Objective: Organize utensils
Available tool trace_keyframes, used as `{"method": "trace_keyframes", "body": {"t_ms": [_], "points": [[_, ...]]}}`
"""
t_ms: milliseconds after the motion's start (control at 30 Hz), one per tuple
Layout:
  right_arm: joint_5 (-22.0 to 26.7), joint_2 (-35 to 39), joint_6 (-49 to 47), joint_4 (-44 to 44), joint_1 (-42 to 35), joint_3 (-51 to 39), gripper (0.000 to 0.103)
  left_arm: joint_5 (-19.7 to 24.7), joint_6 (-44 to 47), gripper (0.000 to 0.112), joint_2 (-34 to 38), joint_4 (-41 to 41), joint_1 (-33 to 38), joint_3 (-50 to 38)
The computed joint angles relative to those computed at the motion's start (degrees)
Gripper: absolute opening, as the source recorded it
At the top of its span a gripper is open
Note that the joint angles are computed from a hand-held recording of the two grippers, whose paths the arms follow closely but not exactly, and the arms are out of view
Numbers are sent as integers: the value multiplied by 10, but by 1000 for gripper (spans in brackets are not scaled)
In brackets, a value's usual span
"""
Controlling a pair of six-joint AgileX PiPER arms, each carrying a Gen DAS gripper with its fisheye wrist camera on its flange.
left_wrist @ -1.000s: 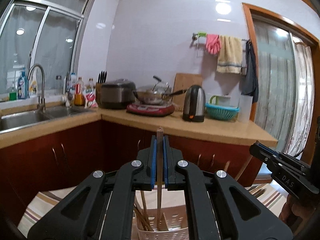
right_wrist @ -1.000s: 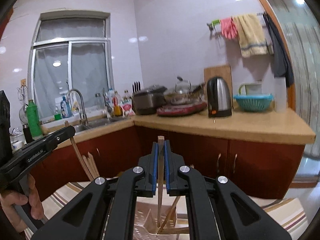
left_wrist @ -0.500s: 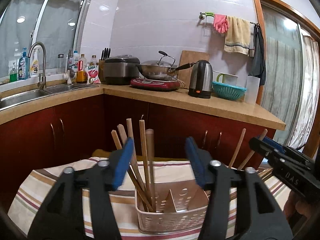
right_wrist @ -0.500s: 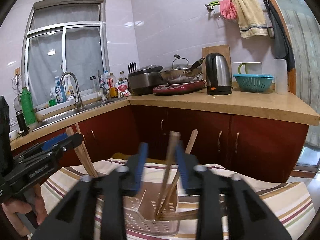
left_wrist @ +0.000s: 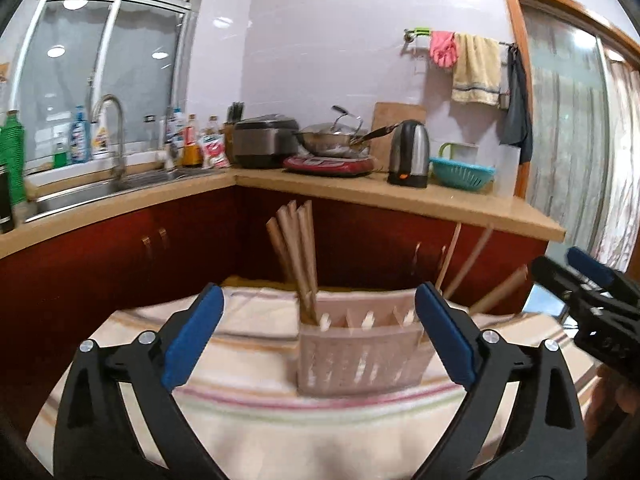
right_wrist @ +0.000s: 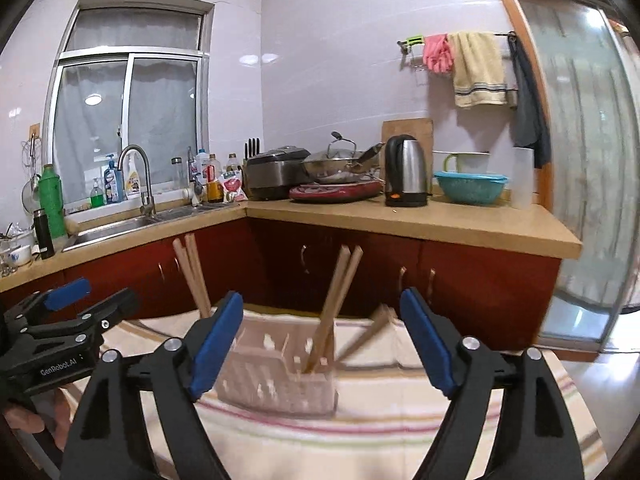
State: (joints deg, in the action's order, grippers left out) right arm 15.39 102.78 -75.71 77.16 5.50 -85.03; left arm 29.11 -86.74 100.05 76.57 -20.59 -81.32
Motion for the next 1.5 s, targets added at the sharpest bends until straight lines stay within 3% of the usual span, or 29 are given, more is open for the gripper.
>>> {"method": "trace_keyframes", "body": {"t_ms": [167,300,633,967,1500], "points": [[5,-94,-63,60,-16,122,82,92,-57,98,-81,27,-69,104],[5,-164,-83,58,-25,191,83,163,-79,98,-145,26,-127,163],[30,-264,-89,55,-60,272,84,307,-84,99,-221,9,-243,212],[41,-300,-122,85,-69,301,84,372,-93,99,-241,17,-301,219],[42,-310,-155,116,-73,315,84,380,-95,99,-248,17,-310,223]]}}
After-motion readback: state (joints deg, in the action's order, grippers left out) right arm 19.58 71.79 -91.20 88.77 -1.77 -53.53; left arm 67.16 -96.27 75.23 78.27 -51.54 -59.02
